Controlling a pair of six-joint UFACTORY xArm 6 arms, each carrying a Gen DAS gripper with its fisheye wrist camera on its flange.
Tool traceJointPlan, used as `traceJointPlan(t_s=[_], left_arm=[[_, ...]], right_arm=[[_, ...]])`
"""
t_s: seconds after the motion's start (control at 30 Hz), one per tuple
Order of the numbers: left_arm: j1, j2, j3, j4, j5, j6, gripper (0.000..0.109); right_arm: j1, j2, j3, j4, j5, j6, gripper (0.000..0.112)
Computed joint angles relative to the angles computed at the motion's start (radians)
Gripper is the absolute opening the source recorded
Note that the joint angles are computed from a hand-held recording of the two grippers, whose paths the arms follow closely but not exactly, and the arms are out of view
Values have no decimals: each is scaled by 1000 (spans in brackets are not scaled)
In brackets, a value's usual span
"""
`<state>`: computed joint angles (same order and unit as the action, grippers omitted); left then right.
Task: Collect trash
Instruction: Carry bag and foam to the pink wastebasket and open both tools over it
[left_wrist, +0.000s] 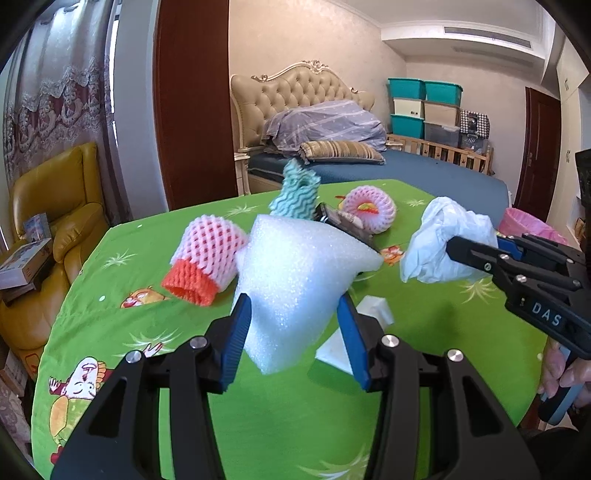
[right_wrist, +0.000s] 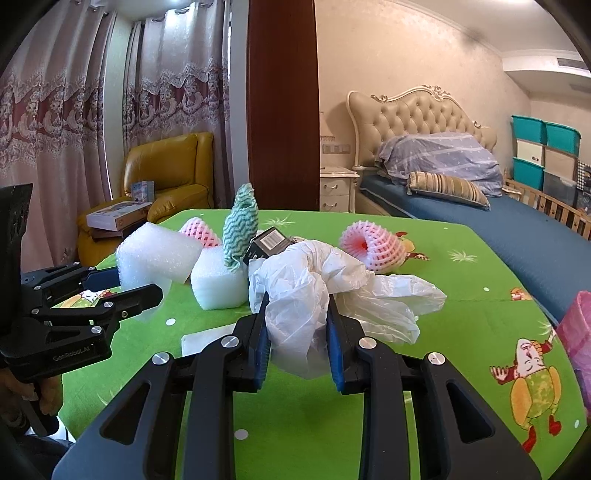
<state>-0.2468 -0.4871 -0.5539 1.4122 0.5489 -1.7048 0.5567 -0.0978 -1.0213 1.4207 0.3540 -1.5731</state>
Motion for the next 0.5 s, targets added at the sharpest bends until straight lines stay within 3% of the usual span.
traceJointPlan(t_s=[0.33, 0.5], left_arm=[[-46, 64, -83, 111, 14, -104, 47], [-28, 135, -154, 120, -49, -87, 47]], right_arm=[[-35, -7, 4, 25, -8, -33, 27], [-81, 1, -10, 27, 5, -29, 27]])
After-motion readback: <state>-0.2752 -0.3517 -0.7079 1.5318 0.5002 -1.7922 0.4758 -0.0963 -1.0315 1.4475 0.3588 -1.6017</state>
